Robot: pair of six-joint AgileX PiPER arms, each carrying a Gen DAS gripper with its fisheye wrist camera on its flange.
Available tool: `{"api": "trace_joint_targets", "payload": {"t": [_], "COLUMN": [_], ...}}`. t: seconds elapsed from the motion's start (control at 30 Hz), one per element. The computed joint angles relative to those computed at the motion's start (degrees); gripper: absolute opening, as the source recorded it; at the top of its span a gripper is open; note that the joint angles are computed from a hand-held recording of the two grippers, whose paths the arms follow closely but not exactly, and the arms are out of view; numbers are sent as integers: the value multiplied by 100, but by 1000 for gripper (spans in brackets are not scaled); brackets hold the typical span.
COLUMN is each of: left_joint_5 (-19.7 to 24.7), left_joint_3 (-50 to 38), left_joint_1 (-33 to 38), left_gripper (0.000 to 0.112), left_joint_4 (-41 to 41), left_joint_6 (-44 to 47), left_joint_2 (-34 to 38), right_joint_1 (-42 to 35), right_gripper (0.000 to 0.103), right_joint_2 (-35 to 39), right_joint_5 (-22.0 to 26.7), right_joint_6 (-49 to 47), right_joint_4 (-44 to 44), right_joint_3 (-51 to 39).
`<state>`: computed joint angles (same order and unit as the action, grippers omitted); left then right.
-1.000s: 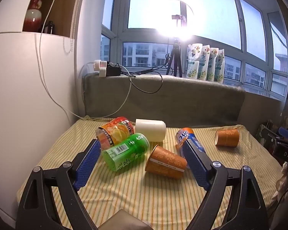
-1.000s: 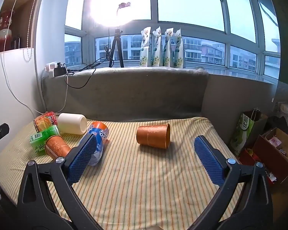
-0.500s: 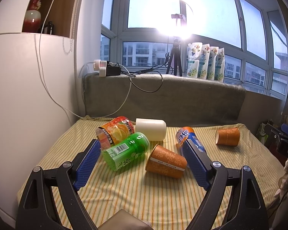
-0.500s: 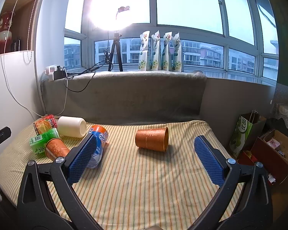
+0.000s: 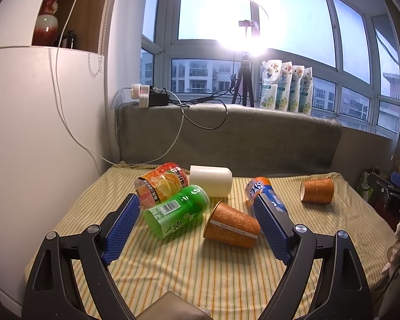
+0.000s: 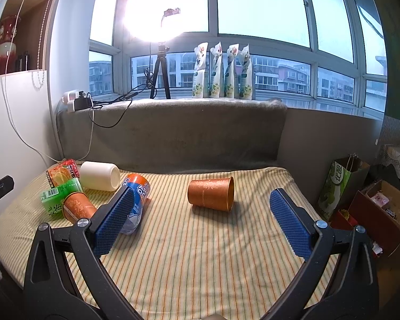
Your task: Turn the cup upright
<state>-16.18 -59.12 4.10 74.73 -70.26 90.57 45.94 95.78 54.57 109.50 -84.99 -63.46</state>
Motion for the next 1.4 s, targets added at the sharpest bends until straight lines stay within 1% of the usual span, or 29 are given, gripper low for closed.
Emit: {"api": "trace_joint_targets", "payload": {"t": [0.23,0.57,1.03,1.17,1.4], "left_joint_5": [43,38,68,79,84], "left_joint_3": [3,-100,-177,-242,-434], "left_joint_1": [-54,-62,-190,-241,-377], "left_gripper": [87,87,87,87,87], "left_joint_4": [-31,309,494,720,1374], "left_joint_6": [49,-247,-339,-561,-1144], "left_joint_2": [13,79,120,158,292], "right_joint_1": [-20,-92,-195,-241,-327], "right_gripper": [103,103,103,103,103], "right_joint_2": [-8,-11,-7,-35,-89], "right_joint_5": [-40,-149,-233,-267,-308], "right_joint_6": [-26,25,183,255,369], "right_joint_4": [30,26,-86,-122,-177], "right_joint_3": [-2,39,143,209,316]}}
